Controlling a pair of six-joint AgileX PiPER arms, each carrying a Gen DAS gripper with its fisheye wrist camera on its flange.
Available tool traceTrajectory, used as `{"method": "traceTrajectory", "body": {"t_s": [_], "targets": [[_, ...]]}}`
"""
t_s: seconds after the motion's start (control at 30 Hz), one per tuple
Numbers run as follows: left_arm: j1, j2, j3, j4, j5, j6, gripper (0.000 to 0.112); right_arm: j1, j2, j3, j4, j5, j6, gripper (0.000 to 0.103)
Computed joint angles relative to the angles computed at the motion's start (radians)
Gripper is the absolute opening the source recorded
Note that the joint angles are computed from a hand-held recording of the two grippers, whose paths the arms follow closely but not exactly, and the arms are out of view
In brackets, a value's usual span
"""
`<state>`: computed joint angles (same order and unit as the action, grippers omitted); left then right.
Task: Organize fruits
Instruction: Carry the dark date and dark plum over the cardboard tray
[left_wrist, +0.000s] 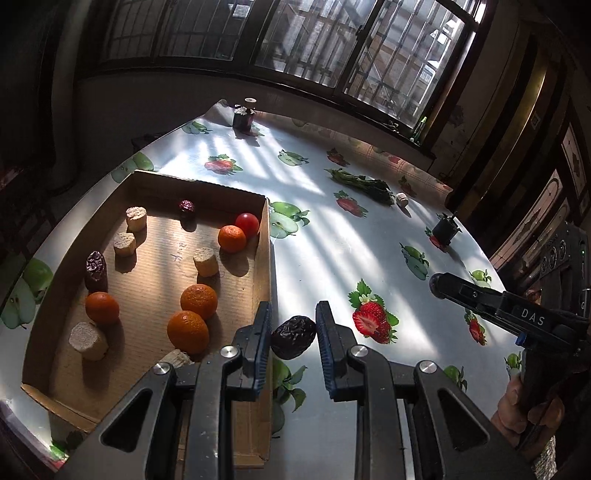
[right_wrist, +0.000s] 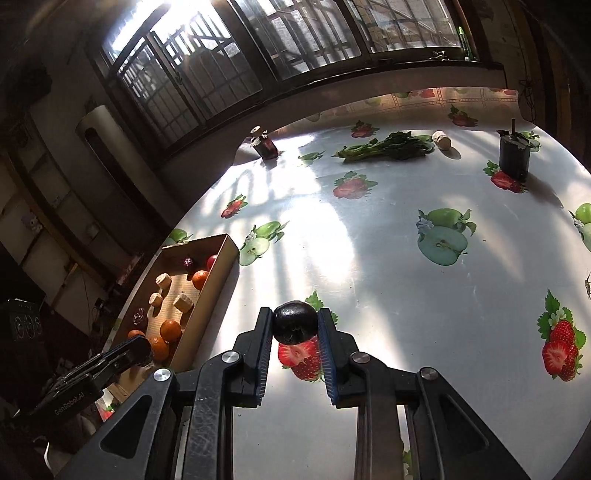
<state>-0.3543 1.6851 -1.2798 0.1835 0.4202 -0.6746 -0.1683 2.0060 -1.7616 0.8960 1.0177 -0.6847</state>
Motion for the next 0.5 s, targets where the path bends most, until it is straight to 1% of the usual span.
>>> {"method": "traceTrajectory", "body": {"t_s": [0.07,0.13,0.2,0.37,0.47,0.5], "targets": [[0.037,-0.038,0.045,0.047,0.005,-0.043,0.023,0.029,-0.002,-0.002,0.039,0.036,0.003,0.026],[0.086,-0.058,0.072,0.005,0.002,0.006,0.023,0.062,-0.009,0.007,0.062,0.049,0.011,0.026],[0.130,-0.065,0.078,0.015,0.023,0.023,0.023,0.103,-0.012,0.014,0.077,0.058,0.022,0.026],[0.228,-0.042,0.063,-0.034,0.060,0.138,0.023,0.220,-0.039,0.069,0.070,0.015,0.014,0.026],[0.282,-0.016,0.056,-0.201,0.055,0.308,0.023,0.290,-0.036,0.092,0.038,-0.024,0.020,0.027],[0.290,-0.005,0.052,-0.235,0.055,0.342,0.023,0.315,-0.033,0.098,0.020,-0.040,0.028,0.027]]}}
